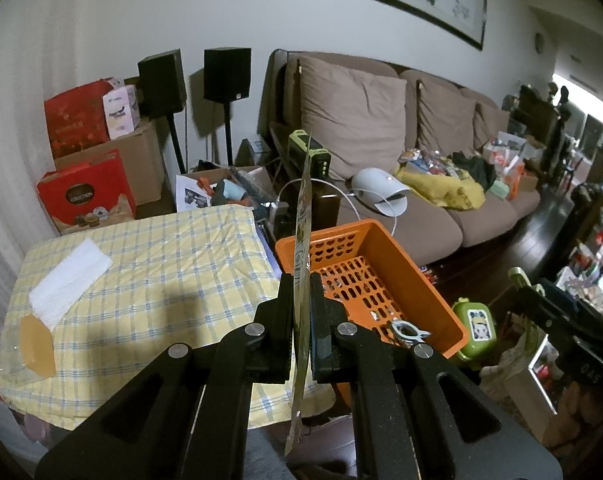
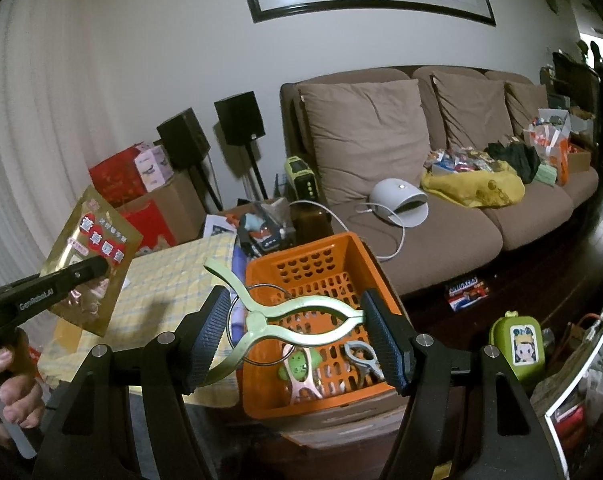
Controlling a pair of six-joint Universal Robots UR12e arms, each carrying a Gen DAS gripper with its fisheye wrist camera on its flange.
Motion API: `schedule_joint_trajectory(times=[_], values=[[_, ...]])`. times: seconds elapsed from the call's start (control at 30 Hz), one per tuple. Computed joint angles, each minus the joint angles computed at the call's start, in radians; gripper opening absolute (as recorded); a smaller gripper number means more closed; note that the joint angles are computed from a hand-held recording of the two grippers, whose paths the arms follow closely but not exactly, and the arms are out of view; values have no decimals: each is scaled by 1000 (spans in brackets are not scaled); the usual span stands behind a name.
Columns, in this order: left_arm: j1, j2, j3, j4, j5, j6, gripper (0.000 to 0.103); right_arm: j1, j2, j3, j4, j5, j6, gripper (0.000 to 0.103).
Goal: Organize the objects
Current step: 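Bring both grippers with the packet and clothespin over the orange basket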
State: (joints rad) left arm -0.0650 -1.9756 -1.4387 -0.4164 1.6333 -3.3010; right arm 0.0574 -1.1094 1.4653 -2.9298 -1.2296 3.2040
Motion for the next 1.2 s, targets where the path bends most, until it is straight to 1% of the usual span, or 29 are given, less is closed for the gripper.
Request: schedule_joint_trajectory(times=[0.47,0.6,0.9,1.2], values=[[-7,-10,10,-15,-7,12,6,-1,4,-5,4,-13,6,69],[-5,-14,13,-28,-26,14,6,-1,3,-3,-1,-38,-2,69],[-9,-16,13,-34,-38,17,6,-6,4,-3,-1,-44,8,69],[-23,-30,25,-47,-54,37,6,-8,9,-9,9,-55,7,69]])
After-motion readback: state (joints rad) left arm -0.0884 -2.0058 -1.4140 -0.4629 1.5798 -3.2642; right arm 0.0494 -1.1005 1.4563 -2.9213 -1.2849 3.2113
